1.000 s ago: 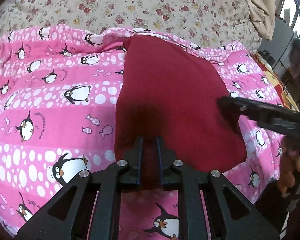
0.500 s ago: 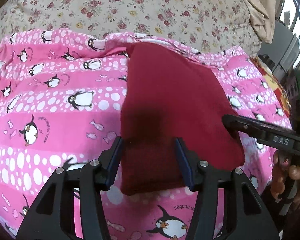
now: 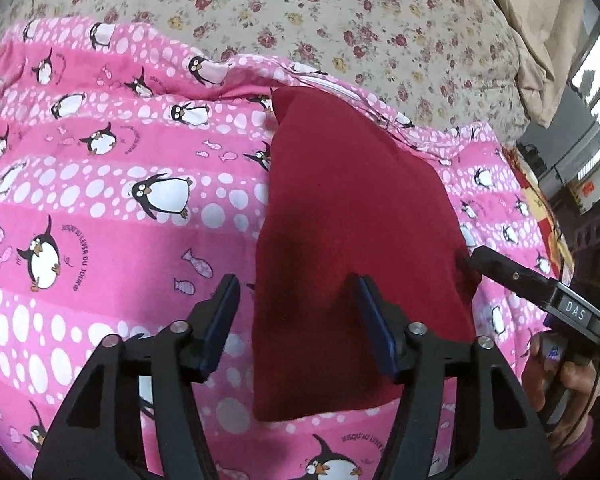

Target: Fold small clothes

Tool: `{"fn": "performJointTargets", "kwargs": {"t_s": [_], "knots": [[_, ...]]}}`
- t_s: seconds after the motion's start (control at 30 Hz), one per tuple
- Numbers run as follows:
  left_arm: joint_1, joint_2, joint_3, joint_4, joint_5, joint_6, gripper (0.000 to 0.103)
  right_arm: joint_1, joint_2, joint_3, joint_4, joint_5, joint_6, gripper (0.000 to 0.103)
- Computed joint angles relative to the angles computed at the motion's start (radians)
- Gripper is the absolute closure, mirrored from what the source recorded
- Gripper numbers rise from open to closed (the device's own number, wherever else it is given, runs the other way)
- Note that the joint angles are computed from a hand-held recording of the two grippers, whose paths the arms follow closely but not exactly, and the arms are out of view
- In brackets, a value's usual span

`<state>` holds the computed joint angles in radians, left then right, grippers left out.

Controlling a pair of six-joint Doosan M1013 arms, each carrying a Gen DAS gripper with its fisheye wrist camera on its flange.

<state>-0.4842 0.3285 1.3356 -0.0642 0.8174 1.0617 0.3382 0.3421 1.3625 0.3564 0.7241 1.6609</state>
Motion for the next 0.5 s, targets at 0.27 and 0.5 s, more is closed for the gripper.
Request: {"fn": "performJointTargets", "kwargs": {"t_s": [0.27, 0.5], "knots": [[0.038, 0.034, -0.023, -0.210, 0.002, 0.158, 0.030, -0.032, 0.053, -0.038, 0.091, 0.044, 0.025, 0.016], [0.076, 0.079, -0.036, -0.418, 0.015, 0.269, 0.016, -0.051, 0.092, -0.044, 0.278, 0.044, -0.117, 0.006]]}}
